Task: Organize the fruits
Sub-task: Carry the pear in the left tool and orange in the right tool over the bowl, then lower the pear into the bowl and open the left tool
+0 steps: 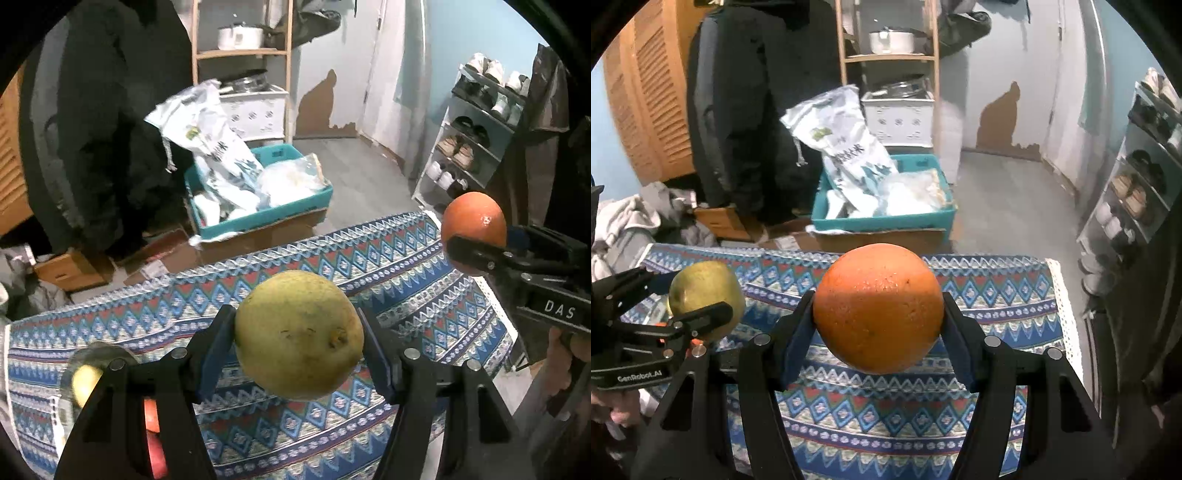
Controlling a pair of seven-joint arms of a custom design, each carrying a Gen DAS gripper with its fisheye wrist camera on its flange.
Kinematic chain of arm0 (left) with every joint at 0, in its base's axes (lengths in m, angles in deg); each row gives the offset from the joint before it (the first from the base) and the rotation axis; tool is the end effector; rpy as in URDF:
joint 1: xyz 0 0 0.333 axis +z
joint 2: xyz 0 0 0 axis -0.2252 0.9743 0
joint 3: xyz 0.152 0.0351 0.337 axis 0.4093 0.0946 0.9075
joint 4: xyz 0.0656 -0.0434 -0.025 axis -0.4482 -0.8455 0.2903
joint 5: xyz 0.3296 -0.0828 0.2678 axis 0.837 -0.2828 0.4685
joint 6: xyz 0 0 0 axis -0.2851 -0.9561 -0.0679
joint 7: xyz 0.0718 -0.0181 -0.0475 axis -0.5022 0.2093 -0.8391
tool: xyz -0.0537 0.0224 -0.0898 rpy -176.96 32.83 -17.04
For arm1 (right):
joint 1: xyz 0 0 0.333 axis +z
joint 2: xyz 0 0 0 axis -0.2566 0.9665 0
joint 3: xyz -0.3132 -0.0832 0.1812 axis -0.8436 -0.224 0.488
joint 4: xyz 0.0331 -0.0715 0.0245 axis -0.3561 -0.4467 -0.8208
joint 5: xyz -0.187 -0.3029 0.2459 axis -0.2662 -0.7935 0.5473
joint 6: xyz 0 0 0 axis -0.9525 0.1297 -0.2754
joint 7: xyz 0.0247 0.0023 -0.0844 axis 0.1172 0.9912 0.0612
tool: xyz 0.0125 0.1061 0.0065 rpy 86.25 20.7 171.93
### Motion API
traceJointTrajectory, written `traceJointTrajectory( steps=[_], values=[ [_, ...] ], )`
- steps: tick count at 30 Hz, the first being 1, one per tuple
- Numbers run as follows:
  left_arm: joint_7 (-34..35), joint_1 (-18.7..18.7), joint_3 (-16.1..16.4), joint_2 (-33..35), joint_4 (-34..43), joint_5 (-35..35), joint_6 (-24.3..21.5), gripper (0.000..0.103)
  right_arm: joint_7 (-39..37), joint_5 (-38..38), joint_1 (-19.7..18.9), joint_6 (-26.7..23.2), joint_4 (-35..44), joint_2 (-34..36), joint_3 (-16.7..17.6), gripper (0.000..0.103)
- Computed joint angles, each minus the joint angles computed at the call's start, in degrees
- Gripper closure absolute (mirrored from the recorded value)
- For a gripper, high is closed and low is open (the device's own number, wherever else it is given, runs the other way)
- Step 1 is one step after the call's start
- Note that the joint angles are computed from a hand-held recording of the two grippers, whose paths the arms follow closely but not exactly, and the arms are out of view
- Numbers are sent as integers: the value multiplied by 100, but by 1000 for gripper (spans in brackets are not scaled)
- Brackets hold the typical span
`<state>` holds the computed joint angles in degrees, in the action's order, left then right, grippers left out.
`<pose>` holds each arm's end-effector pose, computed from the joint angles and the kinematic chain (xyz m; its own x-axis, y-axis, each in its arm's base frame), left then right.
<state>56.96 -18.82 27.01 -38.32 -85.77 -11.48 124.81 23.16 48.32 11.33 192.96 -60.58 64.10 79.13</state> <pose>0.5032 -0.2294 0.5791 -0.0641 -0.9944 0.0842 -0.7648 -0.0053 -0.6443 0.5415 0.3869 0.5984 0.4362 -0.8986 -0.0477 -0.6691 -0.2884 -0.6849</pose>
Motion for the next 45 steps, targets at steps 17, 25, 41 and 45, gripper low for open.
traceJointTrajectory(
  steps=[17,25,41,45],
  values=[
    [149,481,97,-1185,-956,-516,-32,36,-716,628,296,0,493,295,266,38],
    [179,766,154,-1672,-1383,-710,-115,36,-1113,826,523,-223,1121,773,445,38],
    [287,1335,427,-2432,-2101,-1045,-379,36,-1514,1013,1112,-1041,2807,2038,612,38],
    [310,1479,477,-2594,-2247,-1117,-412,36,-1502,983,1267,-1245,3191,2310,591,38]
  ],
)
